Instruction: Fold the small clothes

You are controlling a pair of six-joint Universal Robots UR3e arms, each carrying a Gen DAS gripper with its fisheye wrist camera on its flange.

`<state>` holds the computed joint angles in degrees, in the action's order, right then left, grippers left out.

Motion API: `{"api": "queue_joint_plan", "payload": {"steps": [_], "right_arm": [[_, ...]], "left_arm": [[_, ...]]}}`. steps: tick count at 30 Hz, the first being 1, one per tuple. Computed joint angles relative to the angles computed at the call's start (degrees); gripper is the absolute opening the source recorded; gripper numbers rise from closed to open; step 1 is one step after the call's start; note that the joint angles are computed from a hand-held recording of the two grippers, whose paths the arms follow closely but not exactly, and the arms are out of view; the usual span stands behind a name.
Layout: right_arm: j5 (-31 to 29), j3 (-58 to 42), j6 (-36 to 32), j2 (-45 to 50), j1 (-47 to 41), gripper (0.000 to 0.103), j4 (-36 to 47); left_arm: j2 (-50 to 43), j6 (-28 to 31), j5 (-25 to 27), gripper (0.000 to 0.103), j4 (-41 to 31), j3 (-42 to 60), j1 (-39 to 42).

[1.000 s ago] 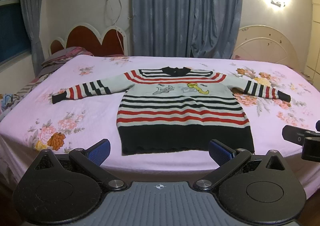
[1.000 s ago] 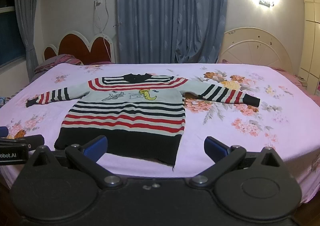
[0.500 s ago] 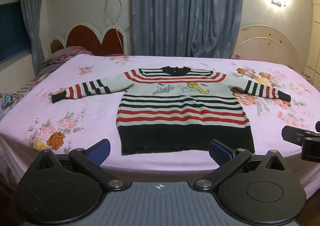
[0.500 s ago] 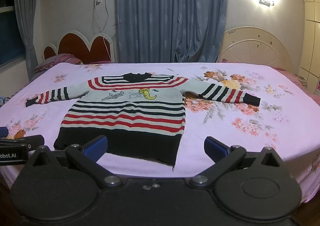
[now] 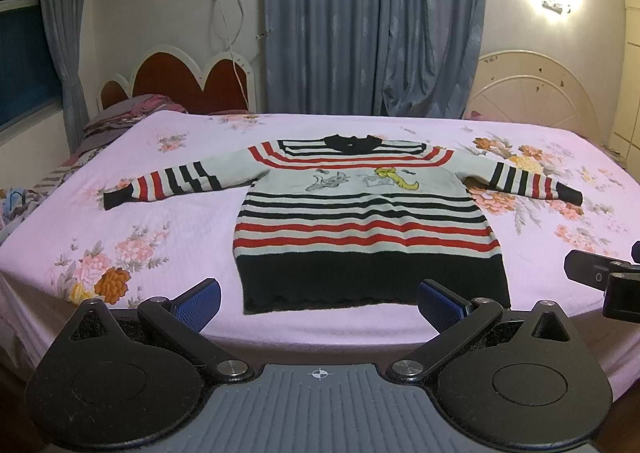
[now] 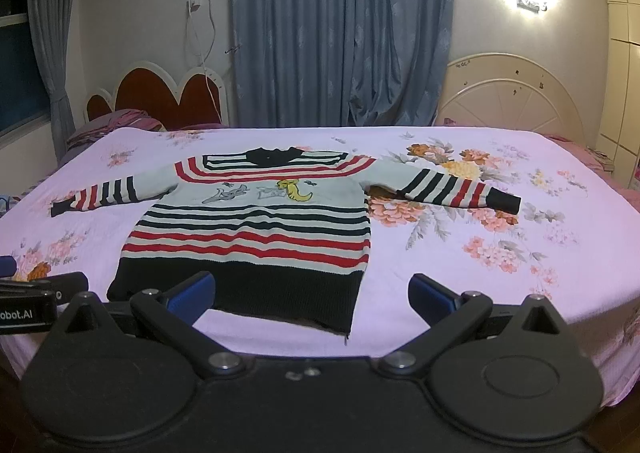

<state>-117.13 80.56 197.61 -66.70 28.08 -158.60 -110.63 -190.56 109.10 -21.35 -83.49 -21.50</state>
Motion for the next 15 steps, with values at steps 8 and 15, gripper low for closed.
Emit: {"api": "queue_joint_plan", "payload": {"steps": [8,15], "right_arm": [[0.1,0.3,0.0,0.1,-0.1,0.102,-0.5],[0.2,0.1,-0.1,-0.1,-0.2,0.102,-0.1]], "left_arm": [[0.0,-0.1,0.0,0.103,-0.2,0.1,0.0],[-0.5,-0.1,0.1,0.103,-0.9,1.7,-0.2]]}}
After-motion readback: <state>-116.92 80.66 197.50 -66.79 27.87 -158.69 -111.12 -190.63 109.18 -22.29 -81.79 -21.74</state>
